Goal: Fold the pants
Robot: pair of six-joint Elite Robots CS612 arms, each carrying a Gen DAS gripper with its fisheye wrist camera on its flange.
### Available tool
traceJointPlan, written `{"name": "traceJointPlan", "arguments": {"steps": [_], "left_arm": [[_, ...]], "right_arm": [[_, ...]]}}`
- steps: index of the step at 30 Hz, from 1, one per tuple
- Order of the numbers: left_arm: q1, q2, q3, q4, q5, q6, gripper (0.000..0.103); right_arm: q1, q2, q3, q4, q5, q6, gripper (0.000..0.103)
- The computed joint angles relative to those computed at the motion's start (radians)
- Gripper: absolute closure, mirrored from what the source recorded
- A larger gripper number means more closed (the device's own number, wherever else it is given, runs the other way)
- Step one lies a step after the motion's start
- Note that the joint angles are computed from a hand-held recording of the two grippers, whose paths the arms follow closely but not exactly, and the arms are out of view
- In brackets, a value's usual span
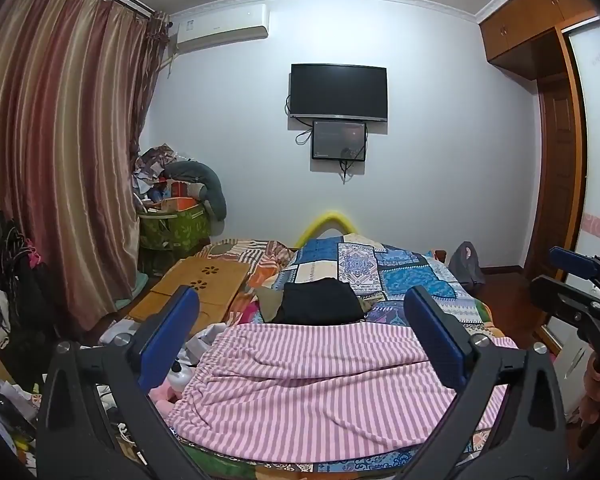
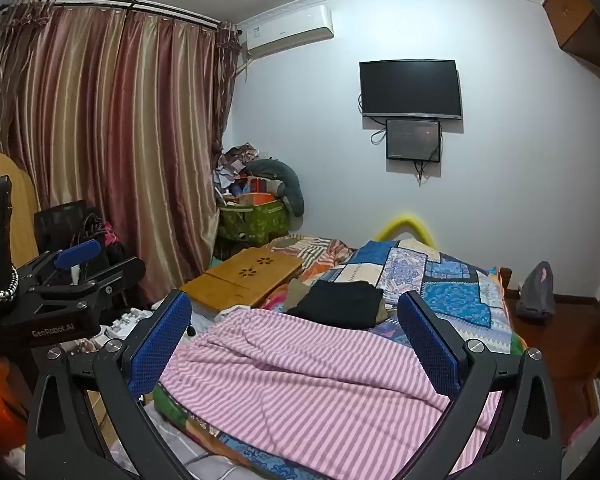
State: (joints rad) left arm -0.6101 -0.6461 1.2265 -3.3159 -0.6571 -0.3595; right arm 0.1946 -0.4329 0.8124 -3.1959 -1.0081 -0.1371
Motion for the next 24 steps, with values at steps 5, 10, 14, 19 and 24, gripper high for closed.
{"name": "traceJointPlan", "arguments": {"steps": [5, 10, 14, 19, 24], "left_arm": [[-0.003, 0.006, -0.008, 0.000, -0.001, 0.014, 0.000], [-0.004, 0.012, -0.016, 0.002, -0.008, 0.018, 0.000], [-0.001, 0.016, -0.025, 0.004, -0.020, 0.020, 0.000], [0.000, 0.017, -0.027, 0.003, -0.022, 0.020, 0.000], [0.000, 0.017, -0.030, 0.007, -0.021, 0.021, 0.000]], "right_arm": [[0.000, 0.016, -0.024, 0.011, -0.007, 0.005, 0.000], [-0.003, 0.007, -0.012, 0.005, -0.016, 0.012, 0.000], [-0.003, 0.006, -0.010, 0.003, -0.023, 0.015, 0.000], [-0.005, 0.003, -0.007, 0.004, -0.026, 0.017, 0.000], [-0.005, 0.003, -0.006, 0.001, -0.025, 0.020, 0.000]]}}
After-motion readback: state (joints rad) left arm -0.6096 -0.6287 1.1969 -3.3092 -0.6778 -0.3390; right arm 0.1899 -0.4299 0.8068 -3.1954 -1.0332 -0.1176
